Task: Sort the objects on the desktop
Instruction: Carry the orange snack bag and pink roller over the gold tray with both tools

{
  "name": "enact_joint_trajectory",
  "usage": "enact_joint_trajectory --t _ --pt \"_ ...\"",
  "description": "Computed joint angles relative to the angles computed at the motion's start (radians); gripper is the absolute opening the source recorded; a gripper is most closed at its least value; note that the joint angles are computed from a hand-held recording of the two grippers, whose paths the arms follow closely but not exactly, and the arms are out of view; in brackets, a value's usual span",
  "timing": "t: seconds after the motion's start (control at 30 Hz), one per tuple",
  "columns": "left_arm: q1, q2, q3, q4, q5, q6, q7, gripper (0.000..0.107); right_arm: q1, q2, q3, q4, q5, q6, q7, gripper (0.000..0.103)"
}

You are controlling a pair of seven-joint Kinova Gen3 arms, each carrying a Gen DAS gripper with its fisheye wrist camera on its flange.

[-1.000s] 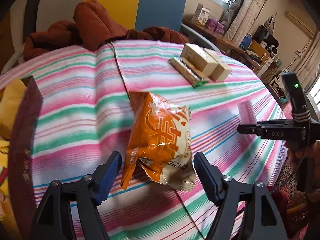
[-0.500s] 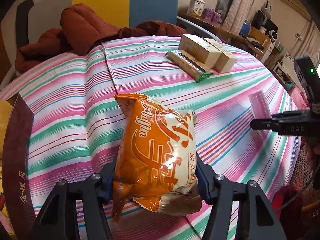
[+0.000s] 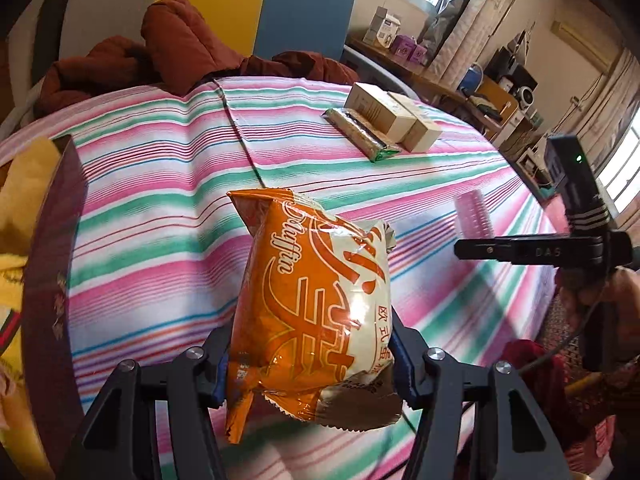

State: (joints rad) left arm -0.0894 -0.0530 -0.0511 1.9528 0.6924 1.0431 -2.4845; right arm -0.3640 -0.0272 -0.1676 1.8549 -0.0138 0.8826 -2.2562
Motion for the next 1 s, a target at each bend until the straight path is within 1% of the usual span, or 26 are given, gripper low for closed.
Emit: enact_joint_trajectory --t 0.03,0.07,0.13,0.2,0.3,0.4,0.5,0.6,0.7,0.83,1.0 --pt "-0.011 -0.007 -0.015 0.003 0.014 0.023 -0.024 0.062 -0.003 -0.004 -0.018 0.005 0.004 -0.013 -0.025 0.039" --pt "-0.022 -0.016 -0.03 0.007 0.028 0.043 -0.05 0.062 -0.016 -0.011 -0.017 0.015 -0.008 -0.037 -0.038 0.039" --pt "-0.044 -0.036 -0.057 0.01 0.038 0.082 -0.096 0.062 -0.027 -0.019 -0.021 0.039 -0.074 -0.098 -0.027 0.039" --pt "-0.069 -0.049 -0.085 0.008 0.043 0.12 -0.13 0.062 -0.045 -0.028 -0.036 0.048 -0.107 -0.132 -0.032 0.039" --pt "-0.125 -0.054 -0.139 -0.004 0.062 0.193 -0.167 0.062 -0.083 -0.015 -0.067 0.03 -0.103 -0.172 -0.07 0.039" --pt "-0.193 -0.06 -0.191 -0.019 0.081 0.257 -0.197 0.062 -0.118 0.006 -0.08 -0.004 -0.125 -0.221 -0.075 0.039" --pt "-0.274 -0.055 -0.246 -0.04 0.097 0.304 -0.221 0.062 -0.164 0.034 -0.103 -0.078 -0.083 -0.21 -0.092 0.039" --pt "-0.357 -0.031 -0.287 -0.067 0.111 0.331 -0.24 0.062 -0.22 0.089 -0.119 -0.18 -0.054 -0.193 -0.072 0.039" --pt "-0.435 0.004 -0.304 -0.094 0.111 0.33 -0.247 0.062 -0.275 0.153 -0.124 -0.279 -0.035 -0.168 -0.045 0.039" --pt "-0.527 0.061 -0.301 -0.127 0.102 0.32 -0.245 0.062 -0.354 0.273 -0.118 -0.436 -0.014 -0.113 0.005 0.039" --pt "-0.593 0.134 -0.259 -0.162 0.062 0.274 -0.216 0.062 -0.448 0.409 -0.086 -0.624 0.013 -0.015 0.051 0.039"
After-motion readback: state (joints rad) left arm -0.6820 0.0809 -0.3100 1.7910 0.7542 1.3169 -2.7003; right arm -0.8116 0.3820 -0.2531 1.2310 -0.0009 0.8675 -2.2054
